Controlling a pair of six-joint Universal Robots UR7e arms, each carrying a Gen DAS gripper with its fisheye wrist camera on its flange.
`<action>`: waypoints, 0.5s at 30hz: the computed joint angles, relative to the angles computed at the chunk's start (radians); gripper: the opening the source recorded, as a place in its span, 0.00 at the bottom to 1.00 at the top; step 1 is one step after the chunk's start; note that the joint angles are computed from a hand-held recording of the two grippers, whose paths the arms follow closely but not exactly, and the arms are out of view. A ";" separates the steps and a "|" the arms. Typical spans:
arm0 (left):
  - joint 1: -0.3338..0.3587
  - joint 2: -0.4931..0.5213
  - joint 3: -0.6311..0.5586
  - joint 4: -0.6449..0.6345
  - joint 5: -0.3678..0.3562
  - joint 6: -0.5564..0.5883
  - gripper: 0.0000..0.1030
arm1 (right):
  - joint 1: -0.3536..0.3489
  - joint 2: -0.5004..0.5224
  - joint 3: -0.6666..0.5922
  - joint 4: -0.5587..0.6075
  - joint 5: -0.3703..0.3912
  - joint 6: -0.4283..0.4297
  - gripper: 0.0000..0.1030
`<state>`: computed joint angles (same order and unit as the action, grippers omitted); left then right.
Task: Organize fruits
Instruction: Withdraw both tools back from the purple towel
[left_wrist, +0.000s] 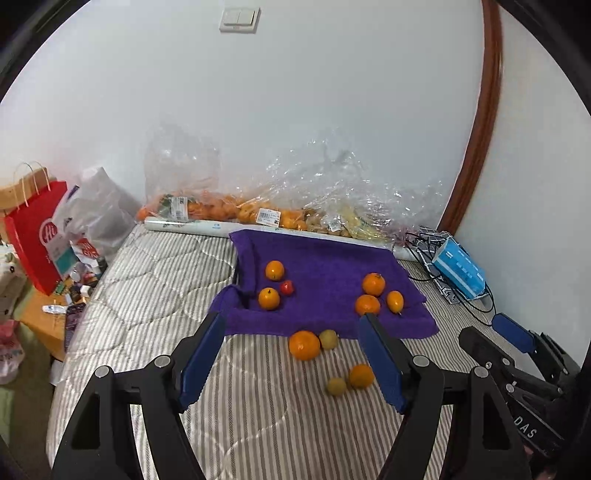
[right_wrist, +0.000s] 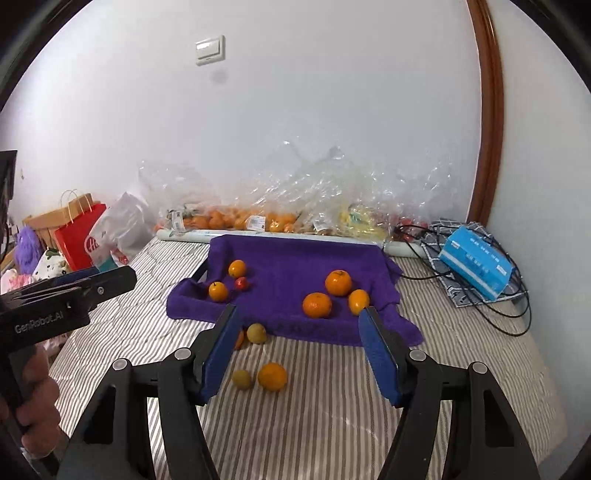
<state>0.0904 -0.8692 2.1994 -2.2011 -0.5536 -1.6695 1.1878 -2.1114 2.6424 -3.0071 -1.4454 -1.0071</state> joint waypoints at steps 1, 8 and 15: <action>-0.007 -0.003 -0.002 0.018 -0.002 -0.011 0.71 | -0.003 -0.020 -0.003 0.031 0.003 -0.002 0.64; -0.038 -0.044 0.021 0.043 -0.024 -0.086 0.71 | -0.039 -0.121 -0.025 0.206 0.037 -0.024 0.64; -0.033 -0.059 0.017 0.102 -0.021 -0.136 0.71 | -0.056 -0.149 -0.033 0.257 0.057 -0.042 0.63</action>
<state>0.0572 -0.9284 2.2165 -2.0992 -0.5745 -1.8051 1.1314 -2.2599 2.6092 -2.7498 -1.3882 -1.0488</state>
